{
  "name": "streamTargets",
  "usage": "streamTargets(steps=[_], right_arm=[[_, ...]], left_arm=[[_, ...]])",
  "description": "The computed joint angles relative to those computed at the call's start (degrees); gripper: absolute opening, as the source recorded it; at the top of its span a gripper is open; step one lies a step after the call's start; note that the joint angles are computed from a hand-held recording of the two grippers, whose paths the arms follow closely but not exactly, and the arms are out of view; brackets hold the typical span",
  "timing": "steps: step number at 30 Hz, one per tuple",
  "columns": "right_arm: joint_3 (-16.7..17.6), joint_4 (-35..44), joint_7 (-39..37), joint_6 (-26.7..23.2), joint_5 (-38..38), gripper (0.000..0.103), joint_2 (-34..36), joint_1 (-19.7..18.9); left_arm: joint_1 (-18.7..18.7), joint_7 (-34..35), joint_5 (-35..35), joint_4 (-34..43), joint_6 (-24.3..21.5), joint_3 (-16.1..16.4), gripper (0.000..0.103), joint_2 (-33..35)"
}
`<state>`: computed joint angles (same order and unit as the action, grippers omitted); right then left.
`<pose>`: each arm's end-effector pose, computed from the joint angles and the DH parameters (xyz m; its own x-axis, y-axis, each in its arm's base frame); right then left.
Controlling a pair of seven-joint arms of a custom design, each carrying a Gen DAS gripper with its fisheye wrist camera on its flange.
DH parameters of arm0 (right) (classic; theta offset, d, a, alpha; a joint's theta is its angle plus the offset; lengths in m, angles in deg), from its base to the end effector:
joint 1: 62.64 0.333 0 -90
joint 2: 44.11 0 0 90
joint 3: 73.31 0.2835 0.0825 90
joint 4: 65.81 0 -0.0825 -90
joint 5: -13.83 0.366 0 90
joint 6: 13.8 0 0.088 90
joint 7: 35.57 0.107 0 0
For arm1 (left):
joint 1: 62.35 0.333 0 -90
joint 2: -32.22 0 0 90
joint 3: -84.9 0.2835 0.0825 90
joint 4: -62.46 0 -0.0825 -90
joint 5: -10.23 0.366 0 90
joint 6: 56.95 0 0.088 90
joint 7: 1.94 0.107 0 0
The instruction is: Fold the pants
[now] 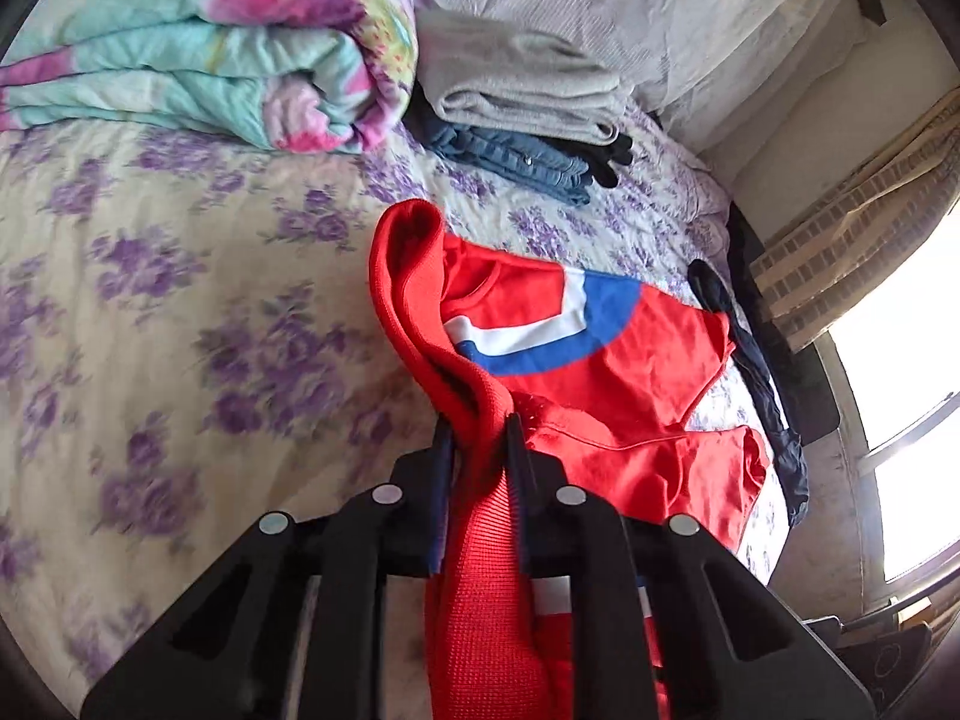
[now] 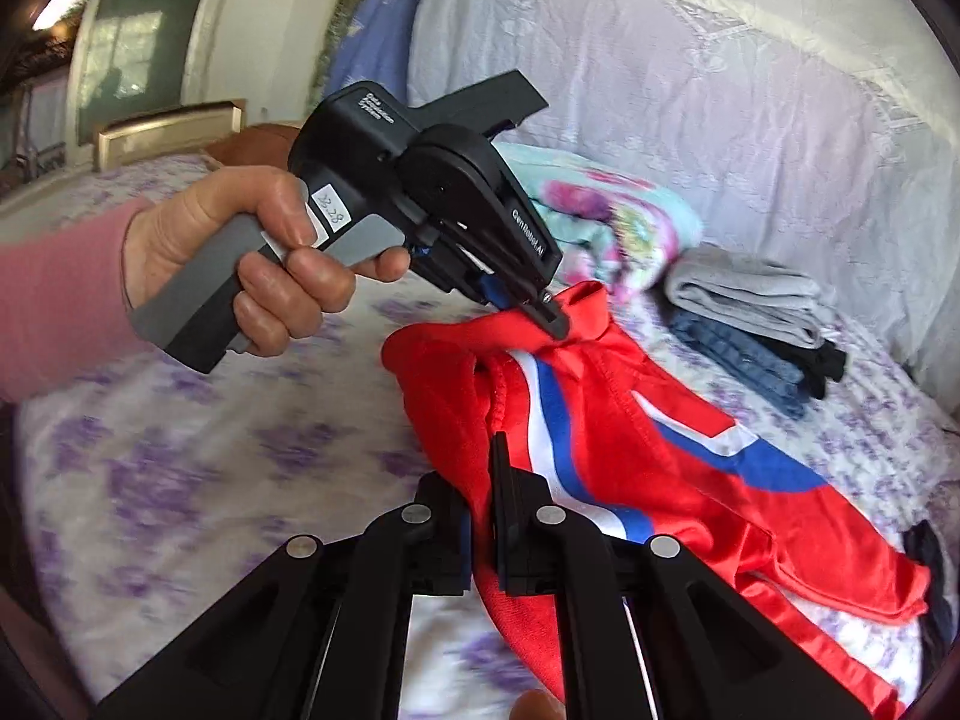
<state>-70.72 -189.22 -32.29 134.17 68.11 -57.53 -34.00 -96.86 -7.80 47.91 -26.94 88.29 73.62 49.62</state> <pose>0.4508 0.2582 0.5432 0.9283 -0.2777 0.2471 0.0155 -0.6353 -0.7721 0.4755 -0.4741 0.5245 0.2487 -0.8022 0.5427 -0.6860 -0.5415 -0.4860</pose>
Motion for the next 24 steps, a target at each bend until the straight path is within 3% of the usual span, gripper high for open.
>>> streamTargets(steps=[3, 9, 12, 14, 15, 17, 18, 19, 21, 24], right_arm=[[0.12, -2.32, -2.48, -2.16, 0.67, 0.006, -2.56, 1.13], [1.02, -5.16, -2.43, -5.22, -1.64, 0.006, -4.11, 3.03], [1.81, -4.17, 2.88, -7.57, -7.19, 0.028, -2.58, 2.07], [0.34, -3.03, 4.84, -10.12, -6.73, 0.055, -2.47, 1.38], [-0.61, -3.88, 4.9, -11.44, -5.77, 0.059, -3.9, 0.87], [-2.51, -2.14, 6.63, -13.51, -4.74, 0.067, -3.73, -0.92], [-2.96, -1.77, 7.49, -12.85, -4.19, 0.068, -3.56, -1.93], [-3.23, -1.31, 9.25, -10.8, -3.93, 0.068, -3.25, -3.27], [-3.42, -0.13, 14.69, -5.57, -4.85, 0.068, -1.67, -6.14], [-3.46, 5.54, 34.55, -0.1, -13.5, 0.068, 4.4, -12.6]], left_arm=[[-1.54, -7.52, 4.67, -7.33, -1.4, -0.21, 0.015, -6.09], [-0.84, -22.24, 10.66, -18.99, -6.74, -5.16, 0.017, -14.75], [-0.02, -22.49, 7.3, -19.14, -13.08, -8.09, 0.02, -14.82], [-0.54, -22.34, 6.85, -17.28, -19.6, -9.54, 0.024, -14.54], [-0.84, -22.23, 6.97, -16.66, -22.19, -10.01, 0.037, -14.74], [-2.51, -21.84, 9.09, -12.67, -31.55, -11.37, 0.054, -13.87], [-3.78, -21.03, 11.61, -9.38, -36.05, -12.05, 0.059, -12.32], [-4.75, -19.95, 13.47, -7.32, -37.5, -12.16, 0.061, -11.14], [-6.31, -17.11, 16.57, -3.66, -36.3, -11.69, 0.065, -8.44], [-7.46, -14.41, 19.96, -0.93, -24.33, -9.82, 0.067, -4.49]])
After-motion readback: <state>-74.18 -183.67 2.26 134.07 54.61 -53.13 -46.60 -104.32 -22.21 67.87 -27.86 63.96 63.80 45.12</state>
